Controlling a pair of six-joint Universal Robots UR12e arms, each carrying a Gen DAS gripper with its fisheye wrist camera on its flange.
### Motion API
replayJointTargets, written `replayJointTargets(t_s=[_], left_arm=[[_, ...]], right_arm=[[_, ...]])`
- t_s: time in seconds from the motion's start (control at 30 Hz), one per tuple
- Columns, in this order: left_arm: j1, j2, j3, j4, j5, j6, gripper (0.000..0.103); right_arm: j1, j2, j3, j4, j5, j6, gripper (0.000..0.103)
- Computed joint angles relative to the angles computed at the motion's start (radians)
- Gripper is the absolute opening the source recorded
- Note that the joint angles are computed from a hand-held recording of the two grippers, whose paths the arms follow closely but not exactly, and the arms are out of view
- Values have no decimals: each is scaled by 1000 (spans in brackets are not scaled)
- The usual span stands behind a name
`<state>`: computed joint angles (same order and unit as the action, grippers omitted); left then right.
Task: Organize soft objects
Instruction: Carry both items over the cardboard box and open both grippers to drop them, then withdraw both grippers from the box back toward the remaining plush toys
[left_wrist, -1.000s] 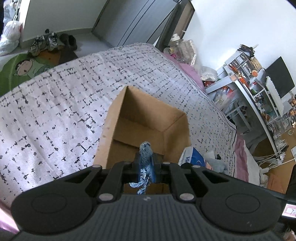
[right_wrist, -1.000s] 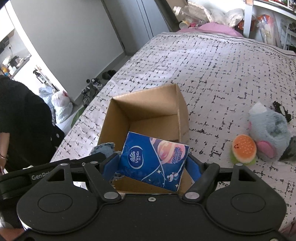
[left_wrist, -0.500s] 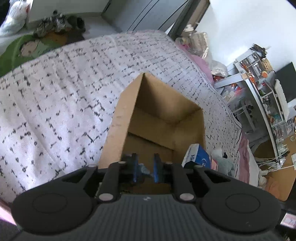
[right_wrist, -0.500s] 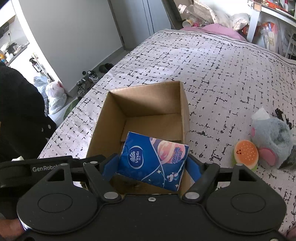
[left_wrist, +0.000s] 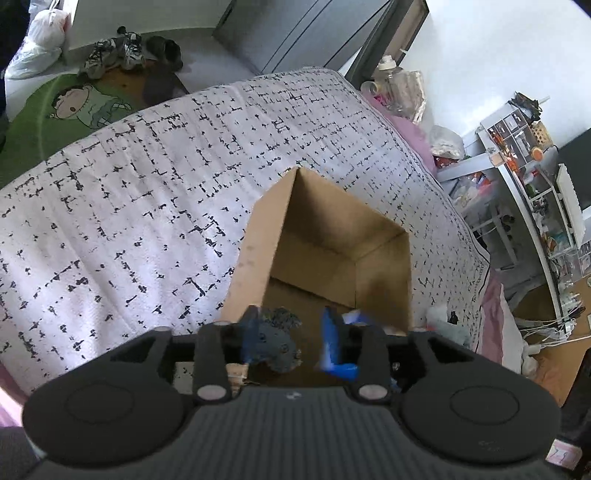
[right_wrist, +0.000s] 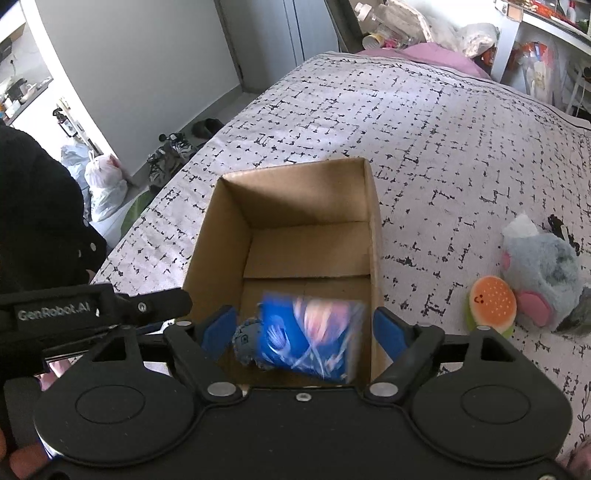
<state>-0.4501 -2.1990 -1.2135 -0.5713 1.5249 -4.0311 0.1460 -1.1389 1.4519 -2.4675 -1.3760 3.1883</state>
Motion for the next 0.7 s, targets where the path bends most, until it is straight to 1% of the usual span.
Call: replayJointTargets(t_s=[0.07, 0.17, 0.27, 0.43, 0.53, 0.7], left_arm=[[-2, 1, 3, -4, 0, 8, 58], [-9, 1, 11, -10, 9, 29, 71], [-14, 2, 20, -30, 24, 28, 74], [-26, 3, 35, -54, 58, 37, 77], [-29, 6, 42, -74, 52, 37, 77], [-48, 5, 67, -113, 102, 64, 77]], right_arm=[[-2, -7, 7, -8, -1, 1, 86], [-6, -16, 12, -8, -3, 2, 88], [-15, -27, 22, -15, 0, 10, 89], [-37, -46, 40, -12, 27, 32, 89], [-47, -59, 53, -15, 37, 29, 89], [-72, -80, 79, -28, 81, 53, 93]])
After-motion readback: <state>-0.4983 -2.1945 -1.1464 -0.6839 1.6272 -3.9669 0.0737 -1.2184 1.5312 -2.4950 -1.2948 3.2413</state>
